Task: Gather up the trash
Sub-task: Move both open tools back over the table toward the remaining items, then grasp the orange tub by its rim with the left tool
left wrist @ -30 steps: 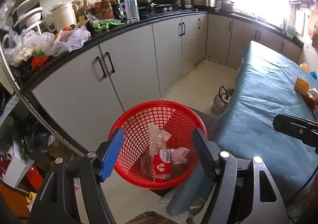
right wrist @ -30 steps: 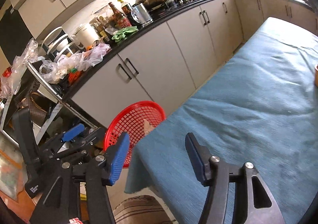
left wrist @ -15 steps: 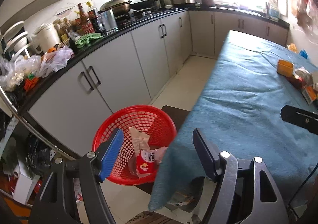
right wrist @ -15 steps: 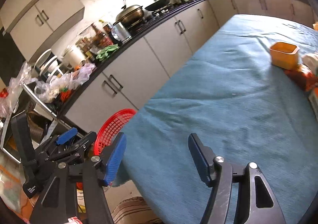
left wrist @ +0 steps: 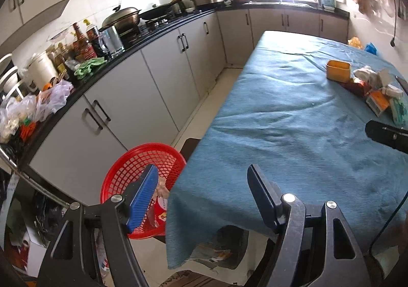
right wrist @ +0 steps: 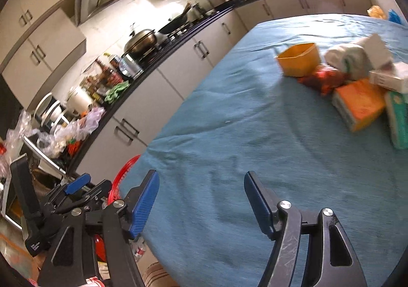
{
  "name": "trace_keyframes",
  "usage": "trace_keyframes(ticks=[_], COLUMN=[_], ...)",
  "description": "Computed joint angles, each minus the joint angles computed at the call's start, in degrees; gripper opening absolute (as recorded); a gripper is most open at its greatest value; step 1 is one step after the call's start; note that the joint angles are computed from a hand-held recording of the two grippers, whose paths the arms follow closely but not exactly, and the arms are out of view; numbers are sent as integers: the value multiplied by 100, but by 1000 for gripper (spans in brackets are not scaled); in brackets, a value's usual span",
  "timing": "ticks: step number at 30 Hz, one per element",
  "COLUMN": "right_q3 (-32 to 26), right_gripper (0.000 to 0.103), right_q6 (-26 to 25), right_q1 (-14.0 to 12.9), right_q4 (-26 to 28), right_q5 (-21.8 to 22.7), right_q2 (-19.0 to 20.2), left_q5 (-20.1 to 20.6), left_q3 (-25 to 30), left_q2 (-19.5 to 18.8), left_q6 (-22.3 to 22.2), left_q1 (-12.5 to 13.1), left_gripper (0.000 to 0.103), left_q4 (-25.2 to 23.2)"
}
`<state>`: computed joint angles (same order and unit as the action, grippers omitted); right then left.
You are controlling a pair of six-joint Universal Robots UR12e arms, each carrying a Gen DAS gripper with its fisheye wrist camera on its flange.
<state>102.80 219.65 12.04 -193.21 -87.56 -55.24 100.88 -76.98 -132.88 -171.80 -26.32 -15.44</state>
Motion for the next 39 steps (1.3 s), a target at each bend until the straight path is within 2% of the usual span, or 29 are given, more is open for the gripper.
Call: trace_keyframes(ticks=[4,9,16,19,21,24,26,28,30,35,39], right_q3=[227,575,1146,1326,1370,1274,1209,1118,1054,801,708], right_gripper=[76,78,79,79,80,81,81,81,83,89,91], right_q6=[125,208,559,668,693,640,649,630,532,283,157], right_q1=[-58,-120,-289,-369,-403,-458,-498,-539,-563,-530,-512], right_q4=[-186,-317,-405,-260,-110,626,843,1032,1126,1340,1356], right_q5=[-128,-456,-976,-1298,-1455,-1736,-1755,-1741,-1804,-2046,-2146], right_q2=[-103,-282,-619,-796,-875,-976,-967,-938,-907,-765,-673], left_q5=[-40,-307,-1505,-1922,-2033,-2149,-2316,-2538,-2785,-2976,-2941], left_q3=[75,197,526,695,787,996,1130,1317,1566,2405,3213], left_q2=[-31,-48,-95,-166,-222,-341,-413,-520,-680,-1145,-1582], left_q6=[86,197,-4,-61,-19,86,125,150,156,45,-232], left_q1=[-49,-105,-61,-80,-117,-192,-218,-251,-289,-408,-498], left_gripper=[71,71,72,72,72,72,72,73,78,78,78], left_q4=[-82,-177,-872,-1072,-1072,-1173,-1238,-1304,-1329,-1844,-2320])
